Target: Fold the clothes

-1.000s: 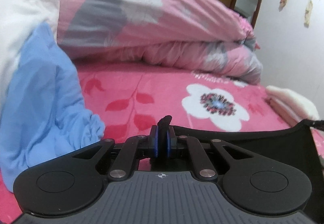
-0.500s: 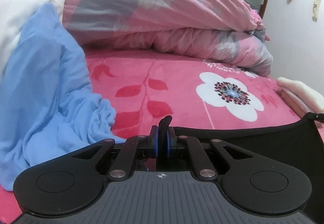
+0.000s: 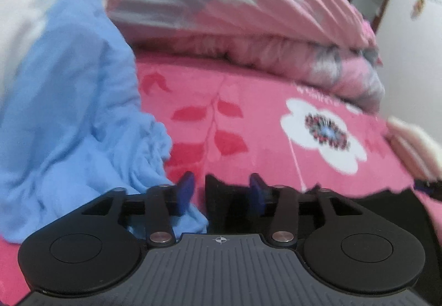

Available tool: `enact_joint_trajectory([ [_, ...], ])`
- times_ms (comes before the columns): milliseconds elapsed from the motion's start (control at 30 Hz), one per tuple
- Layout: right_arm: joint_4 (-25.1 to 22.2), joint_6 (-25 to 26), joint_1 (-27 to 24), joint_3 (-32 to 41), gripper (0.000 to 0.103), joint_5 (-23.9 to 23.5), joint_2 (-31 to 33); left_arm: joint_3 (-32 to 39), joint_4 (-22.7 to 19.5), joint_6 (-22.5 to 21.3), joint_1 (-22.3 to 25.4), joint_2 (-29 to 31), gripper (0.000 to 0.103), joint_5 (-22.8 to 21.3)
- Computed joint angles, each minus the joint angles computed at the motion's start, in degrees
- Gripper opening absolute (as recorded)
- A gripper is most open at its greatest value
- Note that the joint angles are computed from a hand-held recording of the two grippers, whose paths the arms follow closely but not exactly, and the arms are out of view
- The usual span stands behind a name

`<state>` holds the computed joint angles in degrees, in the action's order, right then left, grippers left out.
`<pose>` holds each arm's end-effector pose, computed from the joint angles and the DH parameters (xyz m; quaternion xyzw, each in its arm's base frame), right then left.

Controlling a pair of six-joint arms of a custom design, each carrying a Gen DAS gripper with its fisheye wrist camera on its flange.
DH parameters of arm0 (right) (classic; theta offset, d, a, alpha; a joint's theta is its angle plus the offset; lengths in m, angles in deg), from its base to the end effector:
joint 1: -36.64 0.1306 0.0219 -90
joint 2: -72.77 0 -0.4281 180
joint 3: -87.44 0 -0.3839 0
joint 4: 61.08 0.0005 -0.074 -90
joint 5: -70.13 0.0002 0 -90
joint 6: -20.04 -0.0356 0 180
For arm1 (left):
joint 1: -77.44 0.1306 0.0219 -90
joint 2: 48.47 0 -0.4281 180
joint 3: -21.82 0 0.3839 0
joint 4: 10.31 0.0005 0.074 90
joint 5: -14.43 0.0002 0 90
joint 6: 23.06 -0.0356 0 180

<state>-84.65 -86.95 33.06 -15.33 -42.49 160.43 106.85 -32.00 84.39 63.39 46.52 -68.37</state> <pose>0.4704 -0.0162 0.4289 0.0640 0.8683 0.2257 0.4370 0.5131 -0.1335 0.4331 0.0047 0.8719 -0.1848 0.4534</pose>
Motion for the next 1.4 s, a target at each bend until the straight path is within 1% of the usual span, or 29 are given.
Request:
enact_joint_trajectory([
  [33,-0.16,-0.11,-0.28,-0.33,0.031,0.16,-1.17,-0.33,0.61,0.26,-0.08,-0.61,0.056,-0.62],
  [100,-0.5,-0.32,-0.86,-1.14,0.031,0.38,-3.52,-0.89,1.44,0.52,-0.22,-1.84,0.056,-1.32],
  [167,-1.92,-1.24,-1.8,-1.96,0.031,0.04,-6.07,-1.33,1.88,0.85,-0.41,-3.04,0.056,-1.93],
  [333,-6.29,-3.74,-5.05,-4.81,0.031,-2.51,-13.85,-0.99,-1.59,0.62,-1.71,-5.69,0.056,-2.82],
  [467,-11.28,-4.17,-9.06,-7.71,0.031,-8.84,-21.73,-1.14,-6.13,-0.3,-2.49,-9.09,0.056,-4.26],
  [533,-14.95,-2.97,-10.96,-9.15,0.031,-12.2,-25.5,-1.6,-8.57,-0.48,-2.4,-11.55,0.056,-5.05],
  [633,-21.3,-0.55,-13.19,-11.35,0.031,-16.67,-30.25,-1.85,-12.85,-0.84,-1.88,-15.56,0.056,-7.4],
  [667,-23.65,0.22,-13.75,-12.23,0.031,-17.49,-31.7,-1.87,-14.54,-1.0,-1.61,-16.96,0.056,-8.28],
  [733,-26.49,0.55,-14.14,-14.37,0.031,-17.77,-34.4,-1.83,-18.03,-1.37,-1.24,-19.51,0.056,-9.78],
  [767,-27.2,0.21,-14.47,-15.63,0.031,-18.08,-35.7,-1.83,-19.95,-1.66,-1.32,-20.42,0.058,-10.04],
  [833,-26.94,-1.93,-15.57,-18.07,0.031,-19.91,-37.44,-2.93,-22.7,-1.06,-2.31,-22.0,0.059,-10.22],
  [933,-25.28,-5.49,-17.19,-21.21,0.031,-23.13,-39.02,-6.78,-24.41,2.86,-5.39,-23.21,0.059,-8.2],
  [1000,-23.93,-9.5,-17.83,-22.48,0.031,-25.38,-38.51,-9.55,-24.39,6.26,-8.28,-23.05,0.059,-7.81],
  [1067,-22.55,-13.73,-18.39,-23.51,0.031,-27.49,-37.87,-12.08,-22.55,8.57,-11.39,-23.02,0.059,-10.26],
  [1133,-21.66,-17.32,-18.87,-24.12,0.031,-29.5,-37.13,-13.2,-21.69,8.65,-14.31,-22.48,0.059,-14.64],
  [1200,-21.63,-19.93,-19.26,-24.43,0.031,-31.53,-36.19,-13.72,-21.26,7.26,-16.6,-21.68,0.059,-18.69],
  [1233,-22.0,-21.06,-19.34,-24.53,0.031,-32.28,-35.66,-13.89,-21.3,6.56,-17.34,-21.42,0.059,-20.11],
  [1300,-22.27,-23.22,-19.29,-24.84,0.033,-33.13,-34.92,-14.25,-21.16,5.67,-17.91,-21.05,0.059,-21.57],
  [1333,-22.11,-24.25,-19.16,-25.06,0.04,-33.14,-34.78,-14.48,-21.01,5.41,-18.0,-20.96,0.059,-21.97],
  [1367,-20.39,-26.46,-19.15,-25.78,0.046,-33.78,-35.0,-14.75,-20.86,5.27,-17.95,-20.96,0.059,-22.14],
  [1400,-18.36,-28.92,-19.16,-26.59,0.047,-34.48,-35.27,-15.06,-20.71,5.13,-17.95,-21.13,0.059,-22.29],
])
